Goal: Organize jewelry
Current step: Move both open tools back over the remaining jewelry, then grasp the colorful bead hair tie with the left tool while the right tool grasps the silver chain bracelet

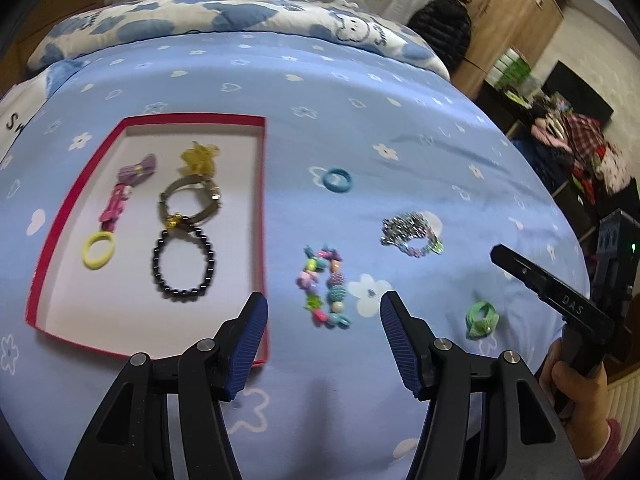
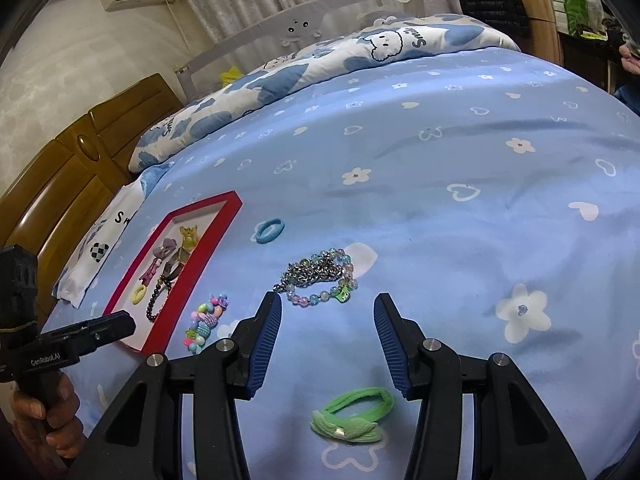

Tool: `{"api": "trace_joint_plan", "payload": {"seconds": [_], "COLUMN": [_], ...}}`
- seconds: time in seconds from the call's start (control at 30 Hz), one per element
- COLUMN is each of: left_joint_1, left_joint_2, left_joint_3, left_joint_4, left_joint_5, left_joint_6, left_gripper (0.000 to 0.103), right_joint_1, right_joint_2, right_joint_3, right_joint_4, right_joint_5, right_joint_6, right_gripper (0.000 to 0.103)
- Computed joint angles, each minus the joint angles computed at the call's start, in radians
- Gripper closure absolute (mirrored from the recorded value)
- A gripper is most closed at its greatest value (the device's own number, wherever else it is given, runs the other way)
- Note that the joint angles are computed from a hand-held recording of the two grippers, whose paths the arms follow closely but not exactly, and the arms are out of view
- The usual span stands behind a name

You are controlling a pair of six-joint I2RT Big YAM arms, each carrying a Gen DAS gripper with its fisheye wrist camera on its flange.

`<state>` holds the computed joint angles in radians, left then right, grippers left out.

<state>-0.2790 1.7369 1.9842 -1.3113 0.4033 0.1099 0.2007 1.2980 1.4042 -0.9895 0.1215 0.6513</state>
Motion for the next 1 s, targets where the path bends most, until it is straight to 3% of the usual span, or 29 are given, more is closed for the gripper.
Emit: {"api": "trace_joint_plan", "payload": {"seconds": [0.57,0.77,1.0], "left_joint_1": [-0.096,-0.114,-0.128], "left_joint_2": [0.112,0.156,0.206], "left_joint_3": [0.091,0.128,0.163], "left_joint_4": [-0.034,-0.043,-0.062], "left_joint_5": [-0.11,-0.138,-0.174], "left_joint_6": [0.014,0.023,0.05], "left_gripper": [0.045,0.045,0.046], "right_joint_1": [-0.028,-0.035,-0.043], "right_joint_2": [0.097,0.178,0.254], "right_joint_3": [0.062,0.122,0.165], "right_joint_4": [-0.013,-0.019,-0.065], "right_joint_5": [-0.079,-0.134,-0.141], "right_joint_6": [-0.096,-0.147,-0.186], "right_gripper": [0.056,0.06,0.062]}}
